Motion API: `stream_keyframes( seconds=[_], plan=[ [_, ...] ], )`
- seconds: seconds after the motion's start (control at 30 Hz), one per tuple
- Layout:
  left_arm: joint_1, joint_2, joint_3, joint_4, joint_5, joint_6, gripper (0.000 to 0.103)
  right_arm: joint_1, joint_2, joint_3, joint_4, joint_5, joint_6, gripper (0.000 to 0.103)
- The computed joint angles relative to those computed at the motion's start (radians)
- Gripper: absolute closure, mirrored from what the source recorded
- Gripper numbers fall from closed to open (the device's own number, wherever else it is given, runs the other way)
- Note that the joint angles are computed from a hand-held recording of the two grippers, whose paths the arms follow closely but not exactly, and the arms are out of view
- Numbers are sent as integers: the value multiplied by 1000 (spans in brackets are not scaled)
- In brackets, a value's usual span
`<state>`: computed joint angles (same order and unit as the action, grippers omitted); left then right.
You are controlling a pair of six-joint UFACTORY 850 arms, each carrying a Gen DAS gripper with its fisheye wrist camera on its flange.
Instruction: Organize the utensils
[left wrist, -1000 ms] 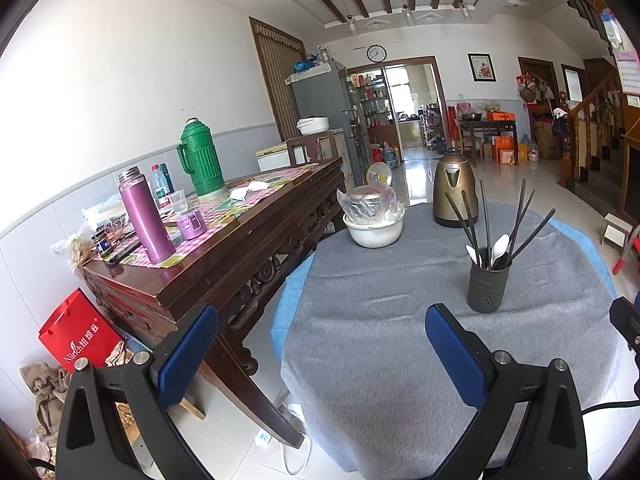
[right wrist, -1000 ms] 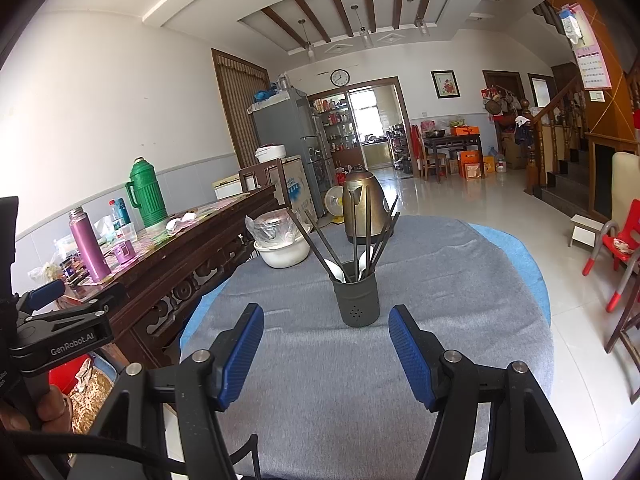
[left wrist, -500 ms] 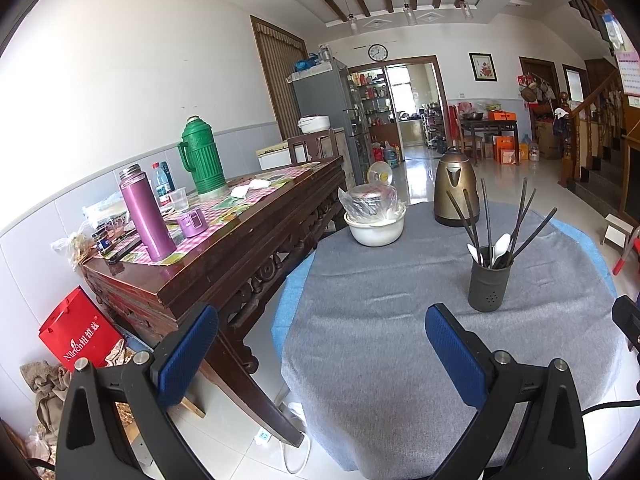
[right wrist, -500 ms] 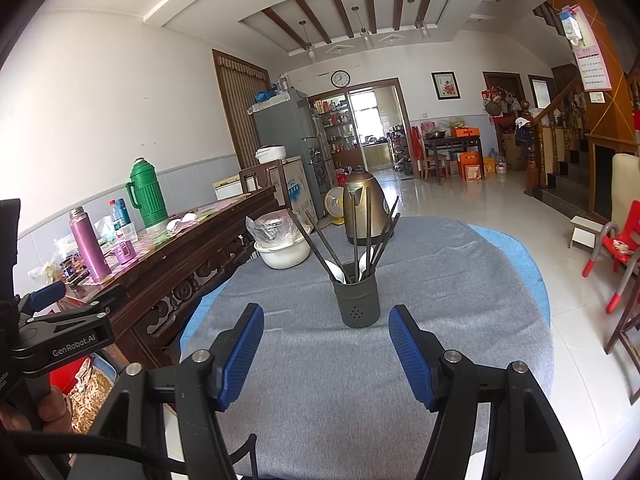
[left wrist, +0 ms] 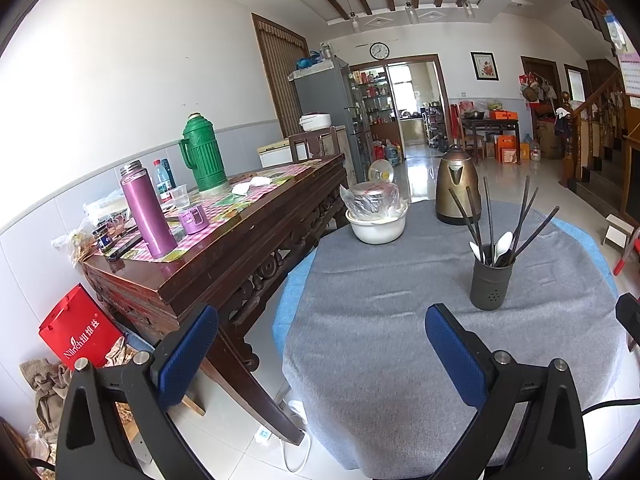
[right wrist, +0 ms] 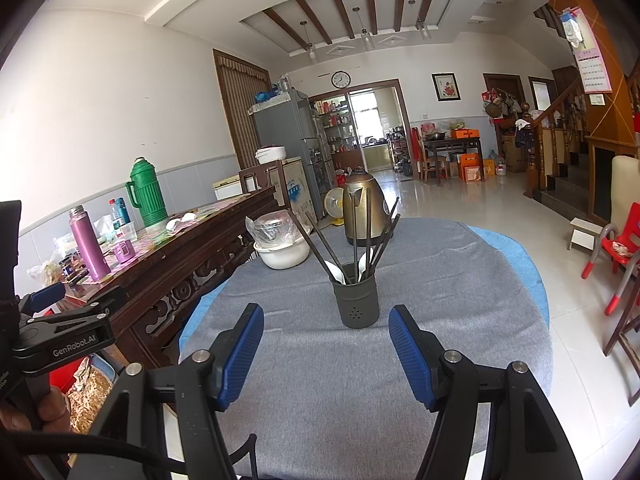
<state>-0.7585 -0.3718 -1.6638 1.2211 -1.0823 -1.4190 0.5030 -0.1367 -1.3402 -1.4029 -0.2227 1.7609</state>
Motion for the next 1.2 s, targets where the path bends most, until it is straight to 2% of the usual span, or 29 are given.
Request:
stream_keyframes(
  seconds=[1.2],
  plan=[
    [-3, 7, 3, -1, -14, -2, 0, -1, 17, 11, -61, -11, 36, 34]
  ],
)
